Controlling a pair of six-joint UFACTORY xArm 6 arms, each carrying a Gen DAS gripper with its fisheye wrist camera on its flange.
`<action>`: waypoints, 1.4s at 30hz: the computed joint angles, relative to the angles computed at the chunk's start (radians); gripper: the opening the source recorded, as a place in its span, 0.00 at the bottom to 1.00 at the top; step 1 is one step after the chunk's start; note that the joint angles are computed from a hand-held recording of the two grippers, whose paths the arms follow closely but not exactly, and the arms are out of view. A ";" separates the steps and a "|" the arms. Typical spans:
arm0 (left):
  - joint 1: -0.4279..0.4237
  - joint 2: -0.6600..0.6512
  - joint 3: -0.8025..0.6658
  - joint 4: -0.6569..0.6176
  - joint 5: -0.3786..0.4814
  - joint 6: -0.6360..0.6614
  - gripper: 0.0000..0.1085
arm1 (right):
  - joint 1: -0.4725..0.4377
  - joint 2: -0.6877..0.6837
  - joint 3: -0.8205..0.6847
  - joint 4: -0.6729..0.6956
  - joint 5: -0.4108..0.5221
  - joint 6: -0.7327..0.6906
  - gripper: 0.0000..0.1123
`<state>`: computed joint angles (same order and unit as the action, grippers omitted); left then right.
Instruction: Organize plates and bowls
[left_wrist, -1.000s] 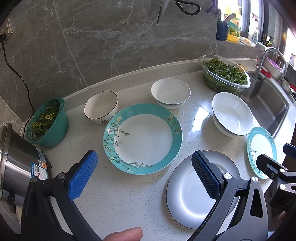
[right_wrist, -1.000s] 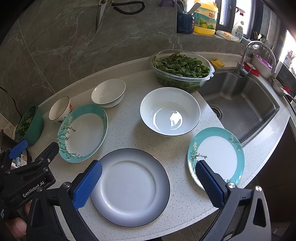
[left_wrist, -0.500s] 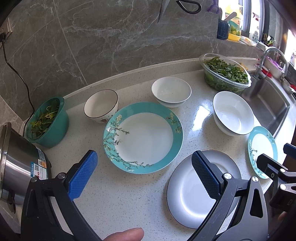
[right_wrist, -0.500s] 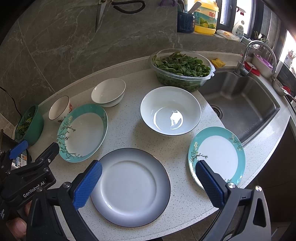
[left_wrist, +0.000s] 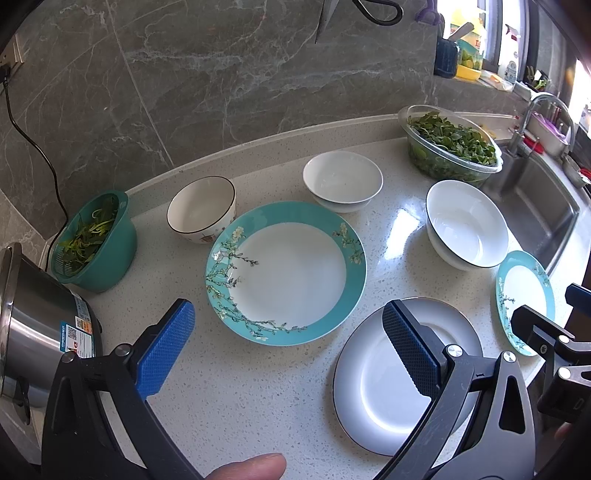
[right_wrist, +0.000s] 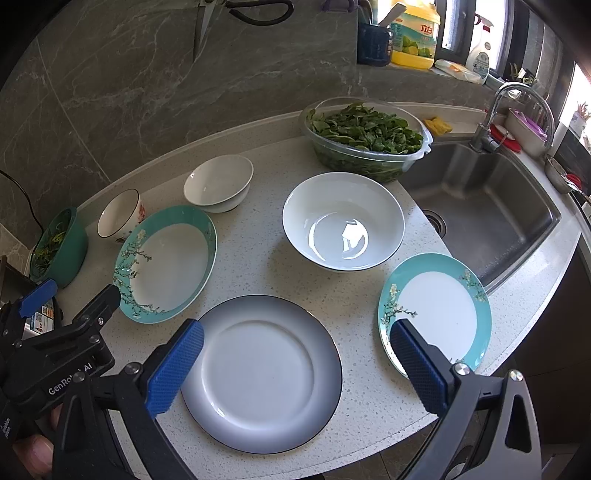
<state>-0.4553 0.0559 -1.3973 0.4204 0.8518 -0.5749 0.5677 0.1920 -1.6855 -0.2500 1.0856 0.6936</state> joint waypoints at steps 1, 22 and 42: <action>0.000 0.000 0.000 0.000 0.000 0.000 0.95 | 0.000 0.000 0.000 0.000 -0.001 0.001 0.92; 0.005 0.014 -0.009 -0.009 0.000 0.012 0.95 | 0.002 0.008 -0.007 0.000 -0.001 0.007 0.92; 0.023 0.018 0.004 -0.067 -0.028 0.062 0.95 | 0.006 0.016 -0.009 -0.001 -0.005 0.016 0.92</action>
<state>-0.4323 0.0736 -1.3938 0.3530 0.8240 -0.5129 0.5734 0.2079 -1.6949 -0.2511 1.0803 0.7091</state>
